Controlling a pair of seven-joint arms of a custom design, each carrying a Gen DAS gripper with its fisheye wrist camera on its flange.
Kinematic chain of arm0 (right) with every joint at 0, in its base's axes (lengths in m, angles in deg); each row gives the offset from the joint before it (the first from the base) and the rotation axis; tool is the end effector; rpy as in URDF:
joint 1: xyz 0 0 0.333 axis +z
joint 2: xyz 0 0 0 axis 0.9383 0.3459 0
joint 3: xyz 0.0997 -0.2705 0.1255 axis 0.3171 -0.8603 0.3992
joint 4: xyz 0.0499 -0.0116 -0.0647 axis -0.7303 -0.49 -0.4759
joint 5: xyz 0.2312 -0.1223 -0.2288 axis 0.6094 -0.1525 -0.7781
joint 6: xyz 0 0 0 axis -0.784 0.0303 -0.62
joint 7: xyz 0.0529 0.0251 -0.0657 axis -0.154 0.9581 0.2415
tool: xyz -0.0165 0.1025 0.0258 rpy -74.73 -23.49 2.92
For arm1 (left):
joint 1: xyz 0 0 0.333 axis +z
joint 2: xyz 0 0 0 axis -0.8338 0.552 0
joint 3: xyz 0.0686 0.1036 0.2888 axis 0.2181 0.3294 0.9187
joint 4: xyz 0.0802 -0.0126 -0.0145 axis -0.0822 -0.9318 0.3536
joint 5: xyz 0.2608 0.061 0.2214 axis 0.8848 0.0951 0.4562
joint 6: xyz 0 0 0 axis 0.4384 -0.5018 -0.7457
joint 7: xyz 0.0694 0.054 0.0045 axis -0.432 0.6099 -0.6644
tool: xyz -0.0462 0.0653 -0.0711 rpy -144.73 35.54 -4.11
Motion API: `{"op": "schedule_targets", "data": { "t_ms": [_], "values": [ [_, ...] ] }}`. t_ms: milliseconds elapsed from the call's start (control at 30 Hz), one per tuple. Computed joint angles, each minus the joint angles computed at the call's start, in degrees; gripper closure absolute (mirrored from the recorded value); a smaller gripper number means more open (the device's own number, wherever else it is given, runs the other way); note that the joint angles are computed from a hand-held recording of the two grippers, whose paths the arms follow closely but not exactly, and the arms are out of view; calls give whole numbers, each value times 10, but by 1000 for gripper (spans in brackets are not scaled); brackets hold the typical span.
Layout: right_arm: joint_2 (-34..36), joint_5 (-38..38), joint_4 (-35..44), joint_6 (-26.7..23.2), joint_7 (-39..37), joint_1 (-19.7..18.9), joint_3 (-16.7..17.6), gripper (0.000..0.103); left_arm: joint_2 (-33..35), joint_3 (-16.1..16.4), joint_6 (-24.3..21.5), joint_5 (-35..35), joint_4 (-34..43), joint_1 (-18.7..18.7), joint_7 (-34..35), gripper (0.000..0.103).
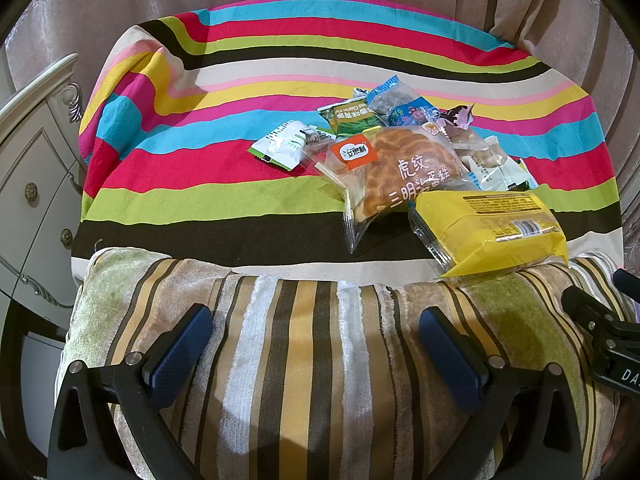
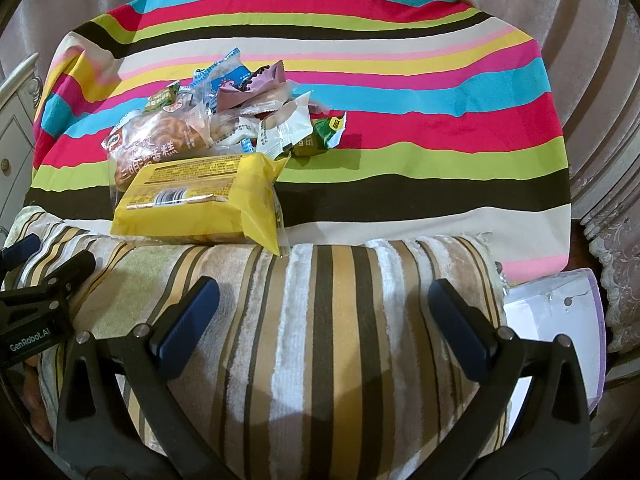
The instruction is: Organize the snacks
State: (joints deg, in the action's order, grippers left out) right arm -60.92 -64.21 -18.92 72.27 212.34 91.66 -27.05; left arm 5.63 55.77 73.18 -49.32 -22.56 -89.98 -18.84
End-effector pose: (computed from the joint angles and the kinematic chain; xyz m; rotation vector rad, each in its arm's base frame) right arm 0.5222 0.2490 0.5158 -1.8913 1.9634 -0.7185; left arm 0.5509 -0.4243 0.5247 -1.9142 1.8495 -0.5684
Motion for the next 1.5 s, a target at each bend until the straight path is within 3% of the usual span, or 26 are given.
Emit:
{"op": "schedule_targets", "data": {
  "t_ms": [900,1000,1167,1333,1500],
  "values": [
    [-3,4,-3,6,-3,-2,0,0,-2,0,4,1,-3,0,-3,0],
    [-7,8,-8,18,-4,-4,-1,0,-19,1,43,6,-38,6,-23,0],
    [-3,71,-8,81,-46,-18,0,0,-48,-3,116,2,-90,26,-51,0],
    [35,98,45,73,-109,-7,3,0,-61,-3,154,-1,-112,38,-71,0],
    [87,133,119,30,-162,7,-2,0,-63,-1,203,-14,-122,55,-83,2]
  ]
}}
